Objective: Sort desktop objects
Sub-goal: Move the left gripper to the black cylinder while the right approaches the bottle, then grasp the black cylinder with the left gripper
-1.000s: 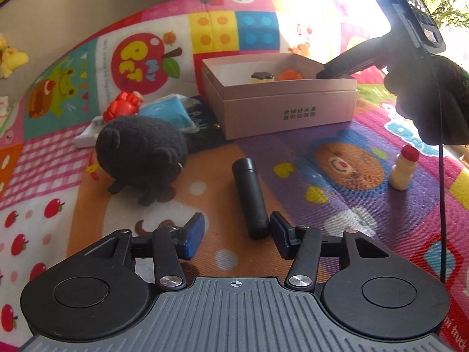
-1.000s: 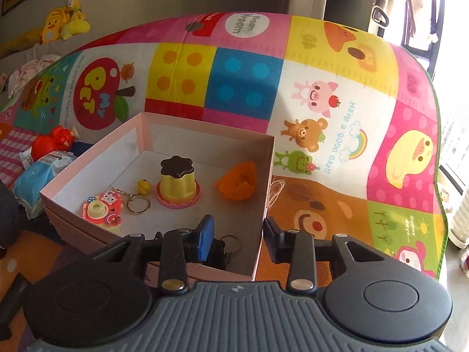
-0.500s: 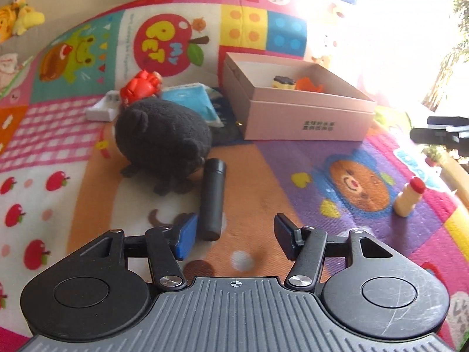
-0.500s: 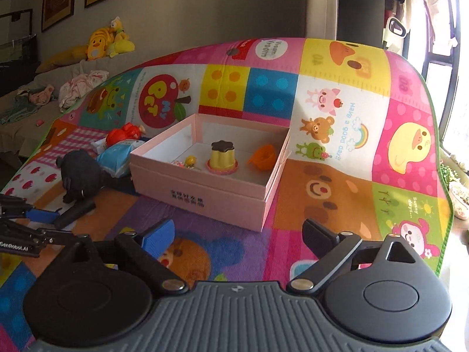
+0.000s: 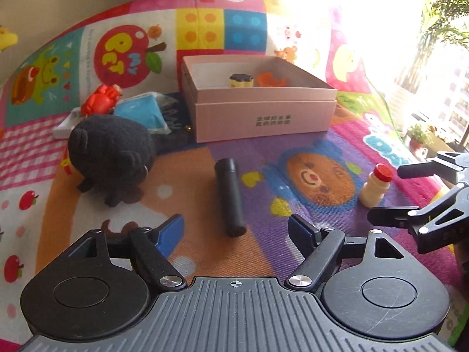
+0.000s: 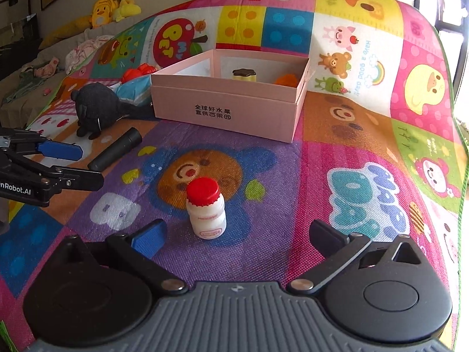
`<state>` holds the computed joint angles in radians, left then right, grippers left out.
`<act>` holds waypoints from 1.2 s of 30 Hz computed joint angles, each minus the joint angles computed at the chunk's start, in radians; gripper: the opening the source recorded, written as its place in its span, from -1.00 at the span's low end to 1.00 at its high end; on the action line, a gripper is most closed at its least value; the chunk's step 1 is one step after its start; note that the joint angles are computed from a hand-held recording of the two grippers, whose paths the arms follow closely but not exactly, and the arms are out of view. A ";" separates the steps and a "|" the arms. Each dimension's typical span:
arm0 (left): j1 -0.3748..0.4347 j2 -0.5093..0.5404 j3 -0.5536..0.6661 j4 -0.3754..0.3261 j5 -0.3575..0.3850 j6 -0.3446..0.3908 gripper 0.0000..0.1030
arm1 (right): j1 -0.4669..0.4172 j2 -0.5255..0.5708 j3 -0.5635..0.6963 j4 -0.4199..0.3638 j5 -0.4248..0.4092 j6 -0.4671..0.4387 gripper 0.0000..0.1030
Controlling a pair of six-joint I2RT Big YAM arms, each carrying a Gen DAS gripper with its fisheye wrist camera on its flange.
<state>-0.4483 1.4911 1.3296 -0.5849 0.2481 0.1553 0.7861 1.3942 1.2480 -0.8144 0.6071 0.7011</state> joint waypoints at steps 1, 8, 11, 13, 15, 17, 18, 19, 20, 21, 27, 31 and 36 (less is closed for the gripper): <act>0.000 0.003 0.001 0.003 -0.020 0.000 0.61 | 0.000 0.000 0.000 -0.001 0.001 0.002 1.00; 0.000 -0.031 -0.081 0.254 -0.419 0.186 0.74 | -0.002 0.006 0.009 -0.013 -0.001 0.002 1.00; 0.034 -0.022 -0.049 0.234 -0.450 0.115 0.81 | 0.001 0.014 0.017 -0.020 0.000 -0.010 1.00; 0.054 -0.025 -0.030 0.186 -0.383 0.046 0.84 | 0.001 0.018 0.021 -0.027 0.002 -0.010 1.00; 0.066 -0.026 -0.011 0.114 -0.256 -0.022 0.85 | -0.001 0.021 0.025 -0.035 -0.002 -0.006 1.00; 0.066 -0.019 0.004 0.065 -0.151 -0.061 0.85 | -0.002 0.026 0.031 -0.046 -0.005 0.001 1.00; 0.057 -0.012 0.007 0.050 -0.112 -0.080 0.85 | -0.002 0.028 0.032 -0.048 -0.005 0.002 1.00; 0.048 -0.004 0.011 0.042 -0.085 -0.099 0.85 | 0.000 0.030 0.034 -0.050 -0.002 0.002 1.00; 0.043 0.004 0.018 0.035 -0.067 -0.110 0.85 | 0.001 0.031 0.035 -0.053 0.001 0.002 1.00; 0.032 0.016 0.026 0.029 -0.057 -0.131 0.85 | 0.002 0.032 0.035 -0.054 0.004 0.003 1.00; 0.001 0.093 0.096 0.021 -0.048 -0.269 0.85 | 0.003 0.036 0.040 -0.059 0.009 0.008 1.00; -0.015 0.146 0.154 0.018 -0.108 -0.324 0.86 | 0.007 0.039 0.043 -0.065 0.018 0.011 1.00; -0.029 0.197 0.213 0.021 -0.177 -0.344 0.87 | 0.005 0.040 0.045 -0.069 0.017 0.017 1.00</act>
<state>-0.4778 1.6880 1.5427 -0.5643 0.0710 -0.1884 0.7911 1.4344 1.2930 -0.8832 0.6242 0.7179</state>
